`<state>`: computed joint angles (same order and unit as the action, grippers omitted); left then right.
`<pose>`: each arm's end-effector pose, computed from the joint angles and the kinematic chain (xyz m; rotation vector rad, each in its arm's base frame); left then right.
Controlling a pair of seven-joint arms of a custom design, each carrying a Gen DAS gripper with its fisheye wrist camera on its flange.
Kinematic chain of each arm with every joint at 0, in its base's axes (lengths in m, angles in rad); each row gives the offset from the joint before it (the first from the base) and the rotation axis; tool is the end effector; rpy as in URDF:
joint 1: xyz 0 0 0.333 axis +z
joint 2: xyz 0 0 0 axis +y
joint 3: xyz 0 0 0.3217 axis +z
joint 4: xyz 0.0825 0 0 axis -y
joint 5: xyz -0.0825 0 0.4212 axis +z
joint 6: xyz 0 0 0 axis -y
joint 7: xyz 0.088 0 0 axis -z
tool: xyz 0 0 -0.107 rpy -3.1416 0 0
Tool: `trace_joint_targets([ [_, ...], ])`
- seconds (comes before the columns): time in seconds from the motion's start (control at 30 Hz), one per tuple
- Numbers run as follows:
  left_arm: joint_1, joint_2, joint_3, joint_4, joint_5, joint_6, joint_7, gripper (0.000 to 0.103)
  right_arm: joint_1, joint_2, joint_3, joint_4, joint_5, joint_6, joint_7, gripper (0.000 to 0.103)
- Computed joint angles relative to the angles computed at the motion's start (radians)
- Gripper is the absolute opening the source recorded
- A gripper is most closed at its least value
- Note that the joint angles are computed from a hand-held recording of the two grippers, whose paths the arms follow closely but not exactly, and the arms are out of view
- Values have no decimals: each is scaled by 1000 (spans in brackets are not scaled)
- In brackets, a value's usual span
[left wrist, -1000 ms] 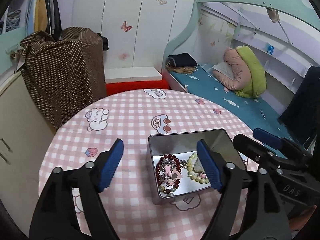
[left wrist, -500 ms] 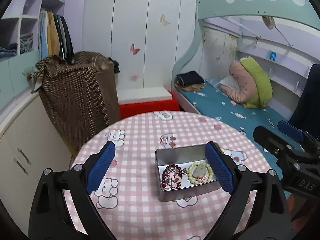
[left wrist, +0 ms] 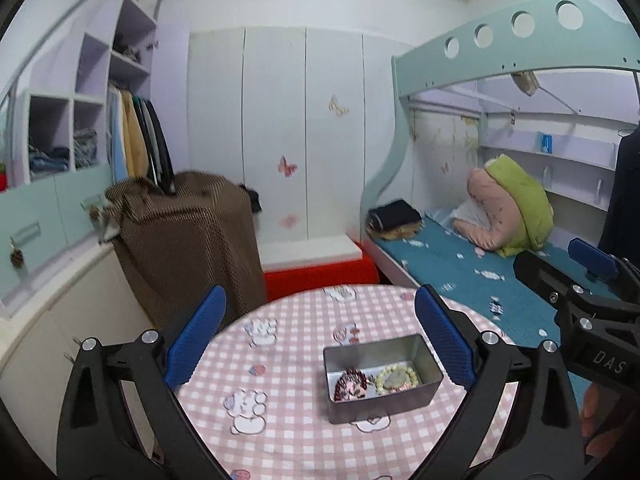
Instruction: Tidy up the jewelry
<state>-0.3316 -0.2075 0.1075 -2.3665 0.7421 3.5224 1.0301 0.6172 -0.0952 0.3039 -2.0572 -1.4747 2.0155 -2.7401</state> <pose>0.4854 -0.1914 0.5384 -1.0158 1.8407 -1.3251 0.3980 0.4348 0.5227 -1.1482 1.6143 -1.2281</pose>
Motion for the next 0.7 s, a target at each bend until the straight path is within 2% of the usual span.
trace_joint_targets([
  [0.23, 67, -93, -103, -94, -236, 54, 183, 96, 21, -18, 28, -6, -37, -71, -9, 96],
  [0.43, 2, -141, -58, -128, -313, 40, 236, 96, 32, -26, 36, -11, -64, -93, -13, 96],
  [0.53, -8, -156, -64, -142, -372, 39, 286, 96, 33, -27, 39, -11, -74, -99, -10, 96],
  [0.7, -62, -170, -21, -149, -398, 30, 318, 96, 36, -34, 45, -16, -76, -111, -8, 96],
])
